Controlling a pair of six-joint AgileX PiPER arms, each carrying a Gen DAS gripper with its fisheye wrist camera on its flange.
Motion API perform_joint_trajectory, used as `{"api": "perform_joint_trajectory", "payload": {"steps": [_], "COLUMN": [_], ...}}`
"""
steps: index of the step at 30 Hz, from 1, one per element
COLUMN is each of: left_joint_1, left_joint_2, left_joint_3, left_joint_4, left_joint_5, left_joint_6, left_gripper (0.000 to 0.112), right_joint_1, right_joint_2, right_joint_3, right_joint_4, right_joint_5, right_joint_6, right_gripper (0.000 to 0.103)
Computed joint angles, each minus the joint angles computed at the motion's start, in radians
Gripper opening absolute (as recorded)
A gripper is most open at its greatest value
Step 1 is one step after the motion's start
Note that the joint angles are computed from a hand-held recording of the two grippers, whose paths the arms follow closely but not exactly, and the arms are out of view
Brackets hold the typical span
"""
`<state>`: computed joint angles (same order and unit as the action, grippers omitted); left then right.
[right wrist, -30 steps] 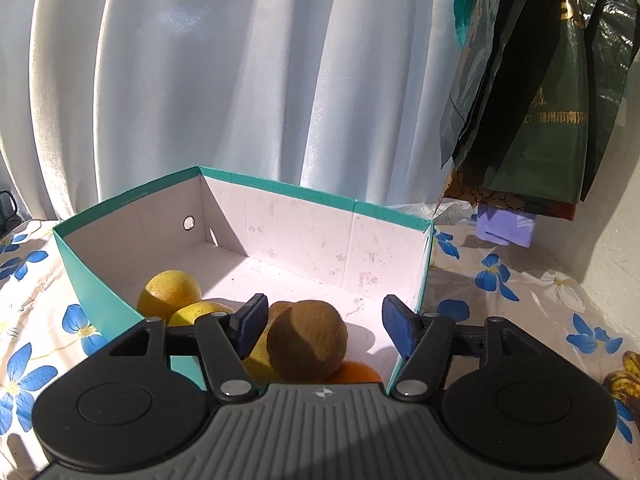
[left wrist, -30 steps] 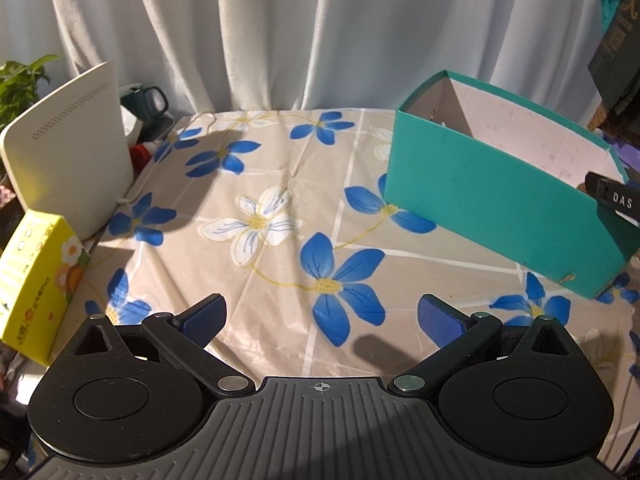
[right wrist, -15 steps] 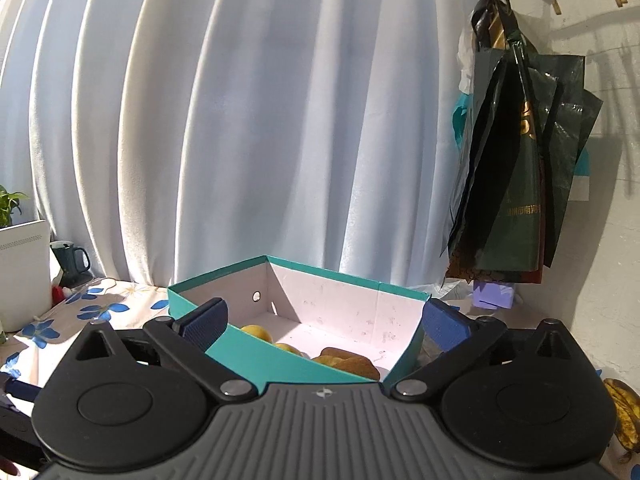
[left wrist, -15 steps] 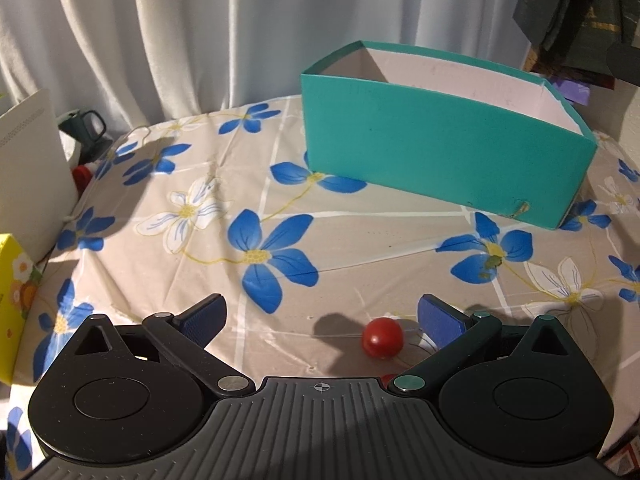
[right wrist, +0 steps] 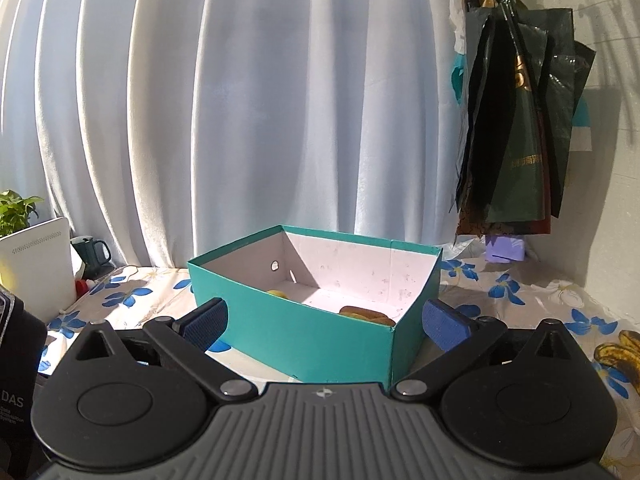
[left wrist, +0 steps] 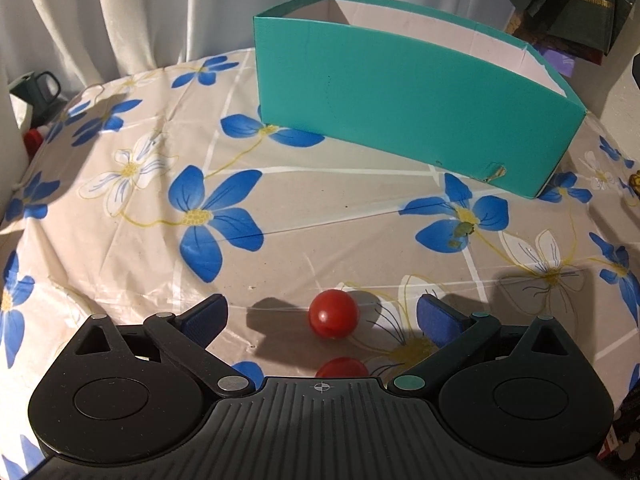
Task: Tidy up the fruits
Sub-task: 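Move left gripper to red cherry tomato and grasp it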
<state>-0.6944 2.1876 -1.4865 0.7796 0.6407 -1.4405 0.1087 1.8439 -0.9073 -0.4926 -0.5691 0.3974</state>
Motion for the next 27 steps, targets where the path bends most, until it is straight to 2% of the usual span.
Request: {"api": "perform_joint_trajectory", "payload": {"steps": [3, 6, 9, 15, 19, 23, 27], "left_joint_1": [0.018, 0.021, 0.027, 0.034, 0.039, 0.046, 0.038], "left_joint_2": [0.009, 0.017, 0.014, 0.008, 0.007, -0.005, -0.067], "left_joint_3": [-0.022, -0.038, -0.041, -0.060, -0.066, -0.050, 0.008], "left_joint_4": [-0.078, -0.098, -0.126, -0.195, -0.228, -0.230, -0.124], "left_joint_5": [-0.016, -0.009, -0.013, 0.004, -0.002, -0.017, -0.026], "left_joint_6": [0.074, 0.101, 0.123, 0.204, 0.252, 0.244, 0.125], "left_gripper": [0.075, 0.075, 0.069, 0.050, 0.029, 0.029, 0.029], "right_joint_1": [0.004, 0.008, 0.006, 0.010, 0.015, 0.020, 0.027], "right_joint_2": [0.001, 0.001, 0.003, 0.010, 0.011, 0.003, -0.013], "right_joint_3": [-0.001, -0.006, -0.009, -0.022, -0.027, -0.021, -0.005], "right_joint_4": [0.018, 0.037, 0.053, 0.076, 0.082, 0.084, 0.092], "right_joint_5": [0.002, 0.013, 0.015, 0.036, 0.057, 0.064, 0.066], "right_joint_6": [-0.019, -0.032, -0.033, -0.037, -0.034, -0.037, -0.067], "right_gripper": [0.103, 0.103, 0.103, 0.103, 0.103, 0.103, 0.103]}}
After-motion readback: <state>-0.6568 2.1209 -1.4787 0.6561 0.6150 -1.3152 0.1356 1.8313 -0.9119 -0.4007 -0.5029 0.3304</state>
